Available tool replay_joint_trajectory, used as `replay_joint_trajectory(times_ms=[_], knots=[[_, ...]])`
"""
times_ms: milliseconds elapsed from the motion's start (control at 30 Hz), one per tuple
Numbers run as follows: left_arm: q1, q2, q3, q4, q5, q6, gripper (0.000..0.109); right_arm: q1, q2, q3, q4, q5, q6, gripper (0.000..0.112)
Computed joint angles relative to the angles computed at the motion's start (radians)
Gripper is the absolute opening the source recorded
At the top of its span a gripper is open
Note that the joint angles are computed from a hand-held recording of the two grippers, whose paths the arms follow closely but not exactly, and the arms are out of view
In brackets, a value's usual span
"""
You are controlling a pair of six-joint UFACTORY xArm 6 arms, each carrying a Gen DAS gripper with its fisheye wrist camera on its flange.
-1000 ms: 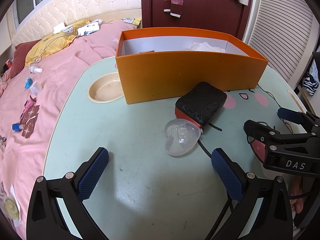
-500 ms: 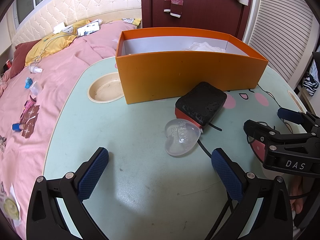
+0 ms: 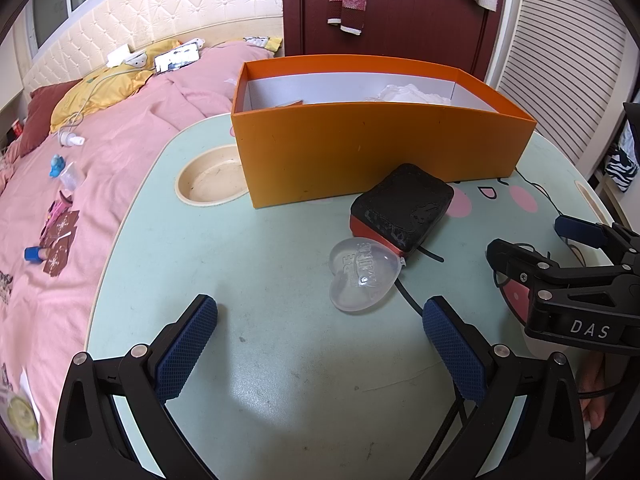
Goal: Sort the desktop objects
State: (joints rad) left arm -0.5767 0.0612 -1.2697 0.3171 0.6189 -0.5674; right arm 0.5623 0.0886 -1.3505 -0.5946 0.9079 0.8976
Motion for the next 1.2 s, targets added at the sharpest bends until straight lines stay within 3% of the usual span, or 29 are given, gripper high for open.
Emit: replay_joint_trajectory(times_ms=[333,467,533,600,933,1067,1200], knots=[[0.003,-0.008,0.002,0.006,0.01,-0.028,0.102,0.001,0.0,0.001,0.002,-0.002,0.001,0.103],[0.029,-0.056,0.07,-0.018,-0.1,-0.062,0.102,0.0,-0.003,0.005,0.006,-0.007,-0.004,0.103],[0.04,-0.057,0.064,-0.021,-0.109,-0.065,0.095,-0.002,-0.005,0.008,0.008,-0.012,-0.009,0.103],[0.044,-0.045,0.044,-0.037,-0.094,-0.037,0.068,-0.003,-0.005,0.009,0.01,-0.016,-0.012,0.103],[0.021,0.031,-0.053,-0.102,-0.04,0.108,0.066,-0.008,-0.01,0.02,0.017,-0.034,-0.027,0.103],[0.019,0.063,-0.083,-0.129,-0.028,0.166,0.037,-0.008,-0.012,0.024,0.017,-0.036,-0.028,0.103],[0.032,0.038,-0.046,-0.189,-0.063,0.183,0.037,-0.014,-0.013,0.023,0.021,-0.038,-0.036,0.103]])
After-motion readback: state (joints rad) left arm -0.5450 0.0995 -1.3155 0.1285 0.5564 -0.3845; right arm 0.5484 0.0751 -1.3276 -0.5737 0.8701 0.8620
